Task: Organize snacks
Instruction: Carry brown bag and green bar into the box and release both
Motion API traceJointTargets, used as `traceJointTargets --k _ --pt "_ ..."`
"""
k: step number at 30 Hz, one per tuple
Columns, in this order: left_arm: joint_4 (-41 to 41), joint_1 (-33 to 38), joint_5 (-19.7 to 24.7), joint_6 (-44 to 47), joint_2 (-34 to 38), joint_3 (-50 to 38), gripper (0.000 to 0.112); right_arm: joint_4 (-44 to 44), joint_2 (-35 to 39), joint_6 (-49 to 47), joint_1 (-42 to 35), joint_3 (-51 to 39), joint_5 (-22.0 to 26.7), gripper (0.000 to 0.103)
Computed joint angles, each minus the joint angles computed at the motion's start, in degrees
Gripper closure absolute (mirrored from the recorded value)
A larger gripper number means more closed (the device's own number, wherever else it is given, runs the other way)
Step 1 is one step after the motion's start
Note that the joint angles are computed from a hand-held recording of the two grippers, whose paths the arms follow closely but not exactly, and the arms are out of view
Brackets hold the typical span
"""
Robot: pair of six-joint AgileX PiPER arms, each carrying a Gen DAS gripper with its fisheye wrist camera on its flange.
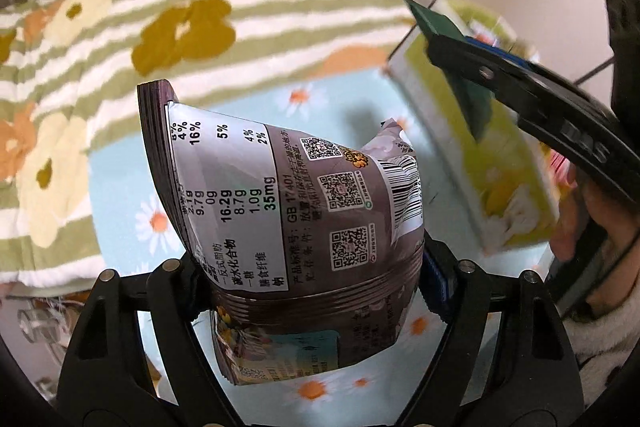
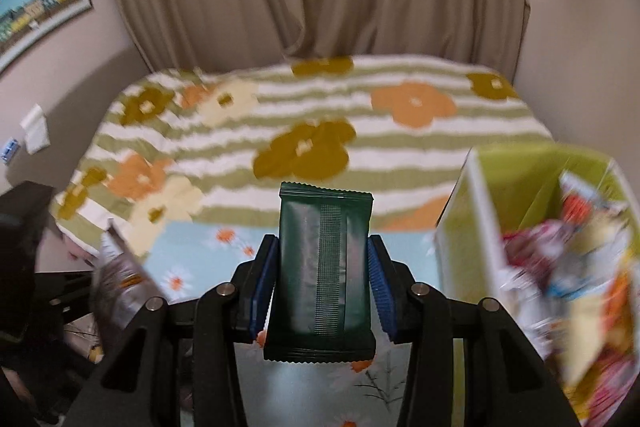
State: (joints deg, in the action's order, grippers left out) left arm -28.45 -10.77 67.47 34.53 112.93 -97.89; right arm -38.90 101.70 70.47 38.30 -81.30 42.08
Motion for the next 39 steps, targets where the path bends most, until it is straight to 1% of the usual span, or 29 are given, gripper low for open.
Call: traceJointTargets --k 2,5,7,8,11,15,18,19,20,21,22,24,28,31,33,36,39 --pt "-0.47 -1.65 0.32 -2.54 -1.51 -1.45 0.033 -0.28 -5.42 -0.68 -0.09 3.14 0.03 0.063" --pt "-0.72 -5.95 -0.20 -6.80 -4.32 -3.10 0.033 -0.77 -12.96 -1.64 -0.26 7.99 0.97 0.063" --pt "-0.31 -9.26 -0.48 -9.81 -5.22 -4.50 0.033 -0.62 -19.43 -2.93 -0.65 12.06 2.52 0.063" --pt "0.04 -11.38 -0.80 -11.55 -5.71 -4.94 0.033 -0.37 -21.54 -3.83 -0.91 13.15 3.37 0.063" --pt "1.55 -18.30 -2.44 -16.83 -6.23 -6.40 0.033 1.06 -30.91 -7.50 -2.51 18.68 6.21 0.063" --pt "4.26 -27.81 -3.97 -24.62 -3.72 -10.58 0.033 4.65 -40.80 -13.61 -6.80 24.41 7.99 0.063" --pt "7.04 -33.41 -3.90 -29.88 -0.91 -14.31 0.032 10.13 -47.62 -21.17 -12.83 28.20 7.72 0.063" --pt "8.80 -35.43 -3.65 -32.37 0.62 -16.15 0.026 12.74 -49.26 -24.47 -15.32 29.13 7.33 0.063" --pt "10.47 -37.13 -3.67 -34.69 1.71 -17.39 0.019 15.08 -50.39 -27.42 -17.52 29.75 6.97 0.063" --pt "11.52 -38.23 -4.20 -36.18 2.14 -17.62 0.016 18.20 -51.53 -31.33 -20.49 30.59 6.27 0.063" --pt "12.34 -39.32 -4.76 -37.69 2.27 -17.37 0.009 22.34 -52.42 -36.48 -24.27 31.18 5.59 0.063" --pt "12.92 -40.73 -4.10 -40.23 2.90 -17.95 0.010 30.19 -54.23 -46.08 -31.22 32.43 5.25 0.063" --pt "15.65 -42.13 -3.33 -43.66 1.81 -16.84 0.010 41.78 -55.94 -59.07 -40.69 35.07 5.12 0.063" --pt "17.93 -42.03 -4.31 -44.61 -1.52 -12.11 0.010 44.50 -56.18 -61.96 -42.08 36.48 4.99 0.063" --pt "17.97 -41.07 -5.57 -44.73 -3.21 -9.02 0.010 45.15 -56.20 -62.55 -41.37 36.94 5.04 0.063" --pt "18.08 -39.83 -8.20 -45.52 -6.02 -4.35 0.010 44.22 -55.23 -60.99 -38.78 36.99 4.89 0.063" --pt "18.20 -39.09 -10.20 -46.49 -8.45 -1.23 0.010 42.70 -52.65 -59.57 -35.55 36.51 3.53 0.063"
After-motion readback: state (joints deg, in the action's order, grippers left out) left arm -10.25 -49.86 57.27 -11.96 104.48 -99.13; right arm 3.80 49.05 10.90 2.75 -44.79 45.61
